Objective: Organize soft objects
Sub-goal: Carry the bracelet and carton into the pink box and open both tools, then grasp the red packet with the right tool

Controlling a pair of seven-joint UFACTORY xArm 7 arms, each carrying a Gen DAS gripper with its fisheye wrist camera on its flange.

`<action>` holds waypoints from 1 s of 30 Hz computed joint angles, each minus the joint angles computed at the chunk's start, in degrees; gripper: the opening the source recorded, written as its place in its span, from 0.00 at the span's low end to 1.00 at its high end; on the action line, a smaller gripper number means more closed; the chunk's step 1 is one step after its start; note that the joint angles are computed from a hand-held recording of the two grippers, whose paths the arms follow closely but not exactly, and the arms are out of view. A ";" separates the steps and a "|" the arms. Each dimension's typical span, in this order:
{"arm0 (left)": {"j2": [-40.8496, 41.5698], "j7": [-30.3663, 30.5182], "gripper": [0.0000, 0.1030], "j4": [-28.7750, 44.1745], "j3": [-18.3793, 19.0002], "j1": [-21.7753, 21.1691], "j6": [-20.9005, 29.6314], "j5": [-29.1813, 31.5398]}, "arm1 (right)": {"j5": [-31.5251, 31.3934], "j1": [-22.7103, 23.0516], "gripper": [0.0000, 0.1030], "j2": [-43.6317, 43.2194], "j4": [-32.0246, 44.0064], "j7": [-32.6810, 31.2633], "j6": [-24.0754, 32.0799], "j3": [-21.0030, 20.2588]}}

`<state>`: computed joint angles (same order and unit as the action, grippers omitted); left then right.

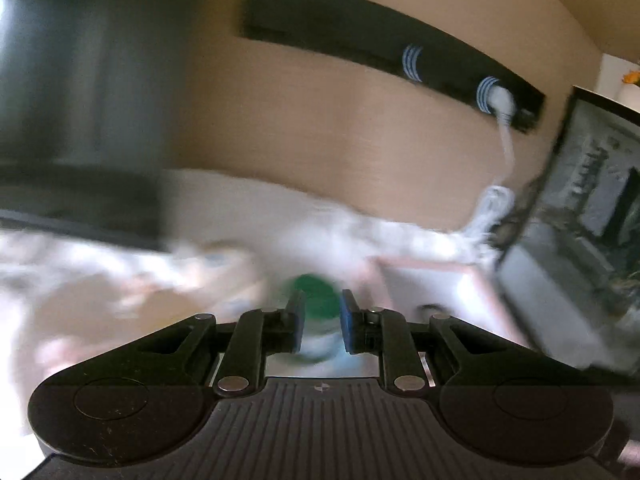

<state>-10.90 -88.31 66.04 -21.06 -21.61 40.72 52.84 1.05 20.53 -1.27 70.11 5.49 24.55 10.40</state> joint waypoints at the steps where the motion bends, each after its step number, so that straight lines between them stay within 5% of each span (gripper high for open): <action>1: -4.07 -1.67 0.20 -3.74 -0.18 -0.22 2.32 -0.71 | -0.40 0.22 0.68 0.57 0.47 0.27 -0.11 0.24; 6: -22.35 -13.58 0.20 -17.25 -4.77 3.03 15.79 -7.43 | -3.24 2.14 0.79 1.64 1.88 4.01 -1.30 1.58; 11: -34.58 -12.10 0.20 -24.00 -6.38 1.96 25.51 -17.92 | 4.34 4.47 0.79 4.45 6.52 -7.67 2.94 3.29; 15: -38.36 -7.40 0.20 -27.97 -5.91 0.12 21.83 -21.96 | 7.18 6.35 0.79 6.12 9.26 -12.61 4.89 4.51; 20: -36.46 -2.21 0.20 -30.00 -4.77 1.07 10.30 -24.51 | 7.33 8.67 0.79 6.86 11.17 -14.82 5.99 5.25; 26: -39.15 -1.45 0.20 -32.59 -7.38 6.11 6.94 -27.48 | 7.71 10.87 0.79 9.33 16.09 -15.52 8.36 5.96; 30: -44.26 0.15 0.20 -35.79 -6.64 7.28 7.41 -29.81 | 2.02 15.18 0.79 15.28 24.29 -9.88 10.22 5.70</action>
